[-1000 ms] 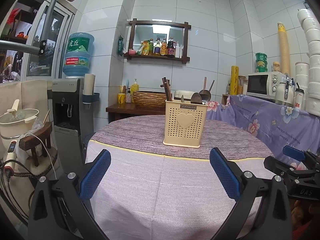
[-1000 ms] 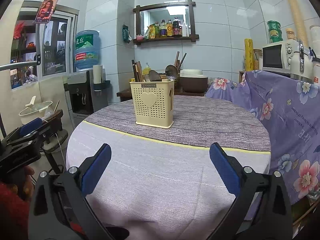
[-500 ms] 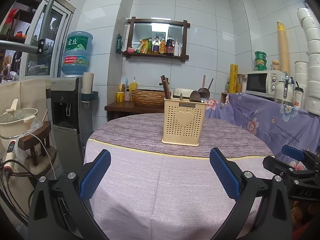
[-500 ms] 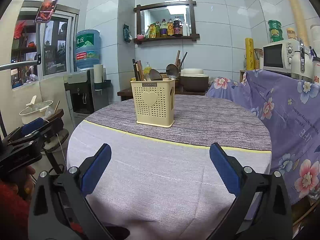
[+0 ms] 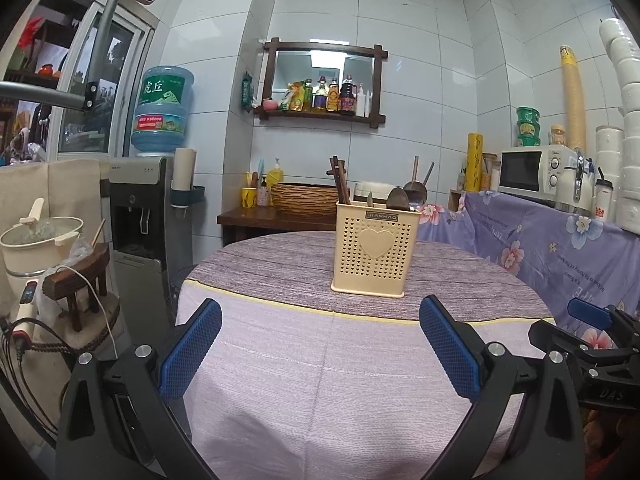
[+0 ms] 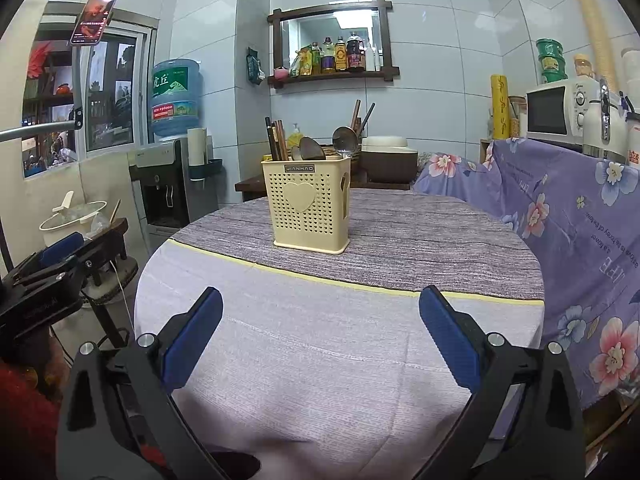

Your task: Organize utensils

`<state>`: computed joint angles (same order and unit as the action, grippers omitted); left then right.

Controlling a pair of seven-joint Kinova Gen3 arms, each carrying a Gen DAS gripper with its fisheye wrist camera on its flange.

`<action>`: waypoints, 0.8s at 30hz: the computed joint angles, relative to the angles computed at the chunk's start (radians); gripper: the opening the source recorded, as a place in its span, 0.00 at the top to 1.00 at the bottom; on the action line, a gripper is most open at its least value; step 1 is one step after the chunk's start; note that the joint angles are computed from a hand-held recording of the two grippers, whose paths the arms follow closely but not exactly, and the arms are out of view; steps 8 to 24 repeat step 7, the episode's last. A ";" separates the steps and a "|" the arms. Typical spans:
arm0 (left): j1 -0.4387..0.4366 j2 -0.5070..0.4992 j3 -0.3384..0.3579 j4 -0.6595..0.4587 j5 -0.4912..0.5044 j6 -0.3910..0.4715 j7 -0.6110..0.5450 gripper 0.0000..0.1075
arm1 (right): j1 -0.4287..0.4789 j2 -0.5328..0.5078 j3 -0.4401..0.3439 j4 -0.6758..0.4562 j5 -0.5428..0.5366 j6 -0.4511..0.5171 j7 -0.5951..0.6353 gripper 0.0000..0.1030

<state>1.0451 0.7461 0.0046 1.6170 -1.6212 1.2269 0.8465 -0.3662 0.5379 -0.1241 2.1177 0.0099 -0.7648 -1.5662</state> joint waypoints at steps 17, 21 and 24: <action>-0.010 -0.009 0.003 0.002 0.017 -0.018 -0.005 0.09 | 0.004 0.001 0.000 0.003 0.006 -0.001 -0.002 0.06; -0.010 -0.009 0.003 0.002 0.017 -0.018 -0.005 0.09 | 0.004 0.001 0.000 0.003 0.006 -0.001 -0.002 0.06; -0.010 -0.009 0.003 0.002 0.017 -0.018 -0.005 0.09 | 0.004 0.001 0.000 0.003 0.006 -0.001 -0.002 0.06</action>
